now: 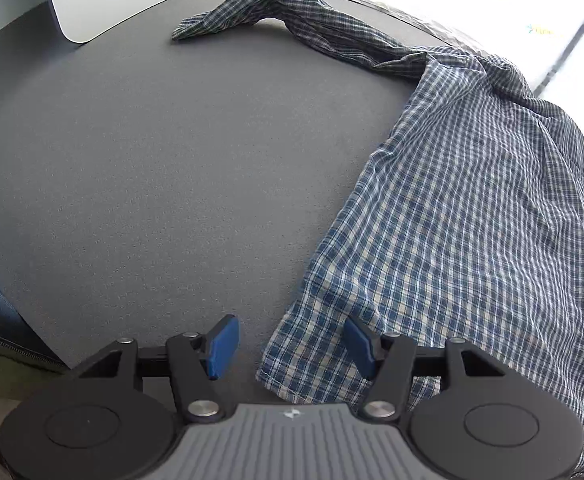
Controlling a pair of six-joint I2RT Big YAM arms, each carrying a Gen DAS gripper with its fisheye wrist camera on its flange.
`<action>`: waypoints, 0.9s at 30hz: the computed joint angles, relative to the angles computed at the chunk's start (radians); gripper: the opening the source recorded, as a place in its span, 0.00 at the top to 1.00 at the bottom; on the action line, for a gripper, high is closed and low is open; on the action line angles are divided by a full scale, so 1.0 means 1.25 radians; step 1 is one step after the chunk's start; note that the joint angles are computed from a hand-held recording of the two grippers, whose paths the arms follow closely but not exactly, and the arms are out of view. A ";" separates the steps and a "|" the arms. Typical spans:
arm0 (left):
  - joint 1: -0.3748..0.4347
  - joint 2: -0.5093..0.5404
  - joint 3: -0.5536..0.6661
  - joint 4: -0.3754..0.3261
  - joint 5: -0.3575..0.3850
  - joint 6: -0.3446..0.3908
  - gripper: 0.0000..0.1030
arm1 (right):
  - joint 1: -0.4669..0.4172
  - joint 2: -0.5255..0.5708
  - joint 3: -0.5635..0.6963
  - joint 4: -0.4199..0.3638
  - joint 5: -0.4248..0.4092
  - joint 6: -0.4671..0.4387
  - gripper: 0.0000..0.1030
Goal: Fold clothes
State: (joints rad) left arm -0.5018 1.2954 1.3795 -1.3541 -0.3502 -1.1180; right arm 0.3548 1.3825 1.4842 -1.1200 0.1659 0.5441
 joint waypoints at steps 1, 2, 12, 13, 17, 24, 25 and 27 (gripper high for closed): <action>0.000 0.012 0.006 0.001 -0.001 0.012 0.42 | 0.001 0.004 0.000 0.000 -0.002 -0.002 0.52; -0.001 0.023 0.013 -0.004 -0.006 0.024 0.42 | 0.002 0.008 -0.002 0.000 -0.005 -0.003 0.51; -0.008 0.043 0.033 -0.012 -0.039 0.007 1.00 | 0.012 -0.018 -0.039 0.067 -0.033 -0.041 0.97; -0.011 0.039 0.034 -0.021 -0.042 -0.001 1.00 | 0.015 -0.027 -0.043 0.078 -0.029 -0.049 0.97; -0.027 0.011 0.037 -0.048 -0.036 -0.038 1.00 | 0.009 -0.068 -0.058 0.084 -0.034 -0.017 0.97; -0.049 -0.025 0.094 -0.060 -0.083 -0.118 1.00 | -0.038 -0.143 -0.094 0.147 -0.118 0.174 0.97; -0.042 -0.029 0.084 -0.047 -0.070 -0.121 1.00 | -0.041 -0.139 -0.092 0.141 -0.121 0.171 0.97; -0.032 -0.017 0.066 -0.055 -0.043 -0.121 1.00 | -0.038 -0.110 -0.074 0.094 -0.108 0.117 0.97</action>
State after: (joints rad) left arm -0.5422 1.2743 1.4619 -1.4226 -0.4044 -1.2689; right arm 0.3073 1.2448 1.3921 -1.0019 0.0313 0.6908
